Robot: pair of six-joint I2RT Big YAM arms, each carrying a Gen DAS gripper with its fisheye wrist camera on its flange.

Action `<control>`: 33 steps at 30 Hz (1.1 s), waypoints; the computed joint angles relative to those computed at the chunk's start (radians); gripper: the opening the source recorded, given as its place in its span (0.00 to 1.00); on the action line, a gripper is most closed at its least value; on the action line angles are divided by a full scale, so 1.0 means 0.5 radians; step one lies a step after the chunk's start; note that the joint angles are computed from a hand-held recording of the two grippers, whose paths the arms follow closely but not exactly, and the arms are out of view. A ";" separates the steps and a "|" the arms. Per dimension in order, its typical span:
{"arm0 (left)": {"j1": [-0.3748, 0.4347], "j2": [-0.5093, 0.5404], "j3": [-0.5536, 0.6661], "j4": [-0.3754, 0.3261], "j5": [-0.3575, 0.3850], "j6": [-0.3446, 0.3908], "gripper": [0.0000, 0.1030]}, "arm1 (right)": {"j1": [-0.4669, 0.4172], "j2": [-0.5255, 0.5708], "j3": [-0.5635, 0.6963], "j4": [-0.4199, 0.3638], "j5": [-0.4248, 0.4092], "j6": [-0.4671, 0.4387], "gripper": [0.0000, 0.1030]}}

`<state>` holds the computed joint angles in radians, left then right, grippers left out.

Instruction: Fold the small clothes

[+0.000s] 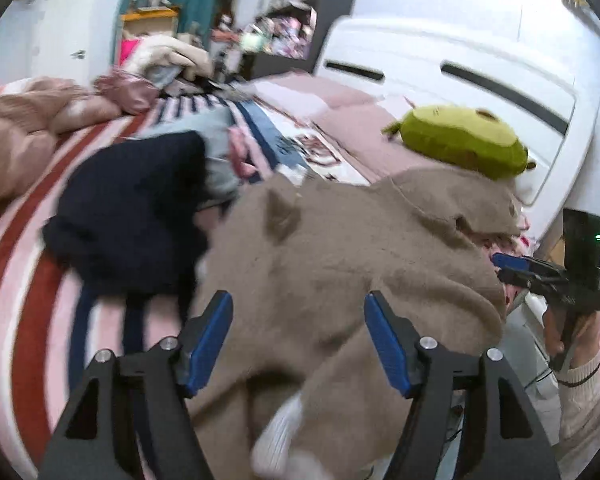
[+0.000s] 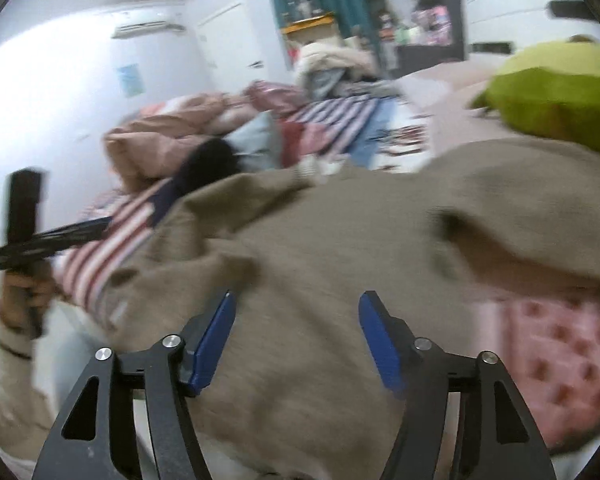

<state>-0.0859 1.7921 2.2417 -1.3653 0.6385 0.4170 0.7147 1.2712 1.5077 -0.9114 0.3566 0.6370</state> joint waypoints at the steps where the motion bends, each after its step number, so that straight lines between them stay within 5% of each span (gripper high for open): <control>1: -0.044 0.075 0.093 -0.041 -0.034 0.019 0.63 | -0.022 0.053 0.022 0.059 -0.087 -0.031 0.62; 4: -0.210 0.362 0.452 -0.202 -0.331 0.054 0.63 | -0.065 0.237 0.119 0.132 -0.286 -0.084 0.63; 6: -0.285 0.462 0.533 -0.176 -0.629 0.045 0.62 | -0.100 0.359 0.176 0.159 -0.467 -0.078 0.63; 10: -0.321 0.516 0.488 0.007 -0.989 0.074 0.60 | -0.131 0.495 0.190 0.256 -0.772 -0.042 0.63; 12: -0.302 0.516 0.440 0.099 -1.092 0.096 0.48 | -0.133 0.545 0.190 0.328 -0.893 -0.025 0.63; 15: -0.258 0.583 0.509 0.099 -1.178 0.104 0.16 | -0.134 0.627 0.249 0.377 -0.991 -0.056 0.63; 17: -0.207 0.613 0.542 0.111 -1.129 0.132 0.12 | -0.129 0.675 0.318 0.340 -0.942 -0.131 0.46; 18: -0.185 0.621 0.556 0.114 -1.100 0.114 0.11 | -0.131 0.703 0.361 0.312 -0.911 -0.154 0.28; 21: -0.127 0.638 0.585 0.150 -1.036 0.070 0.12 | -0.152 0.722 0.405 0.266 -0.848 -0.122 0.25; 24: -0.091 0.656 0.637 0.066 -0.835 0.069 0.15 | -0.119 0.778 0.562 0.003 -0.560 -0.195 0.28; 26: -0.058 0.615 0.625 0.022 -0.667 0.071 0.27 | -0.104 0.759 0.579 -0.008 -0.505 -0.239 0.29; 28: -0.028 0.550 0.567 0.059 -0.523 0.024 0.46 | -0.071 0.698 0.551 0.079 -0.523 -0.269 0.49; 33: 0.095 0.316 0.303 0.229 -0.295 -0.116 0.51 | 0.043 0.760 0.698 0.181 -0.698 -0.248 0.76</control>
<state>-0.0386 1.9499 2.3931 -1.2506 0.4912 0.3591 0.7361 1.6513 1.8567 -0.8211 0.0075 0.5131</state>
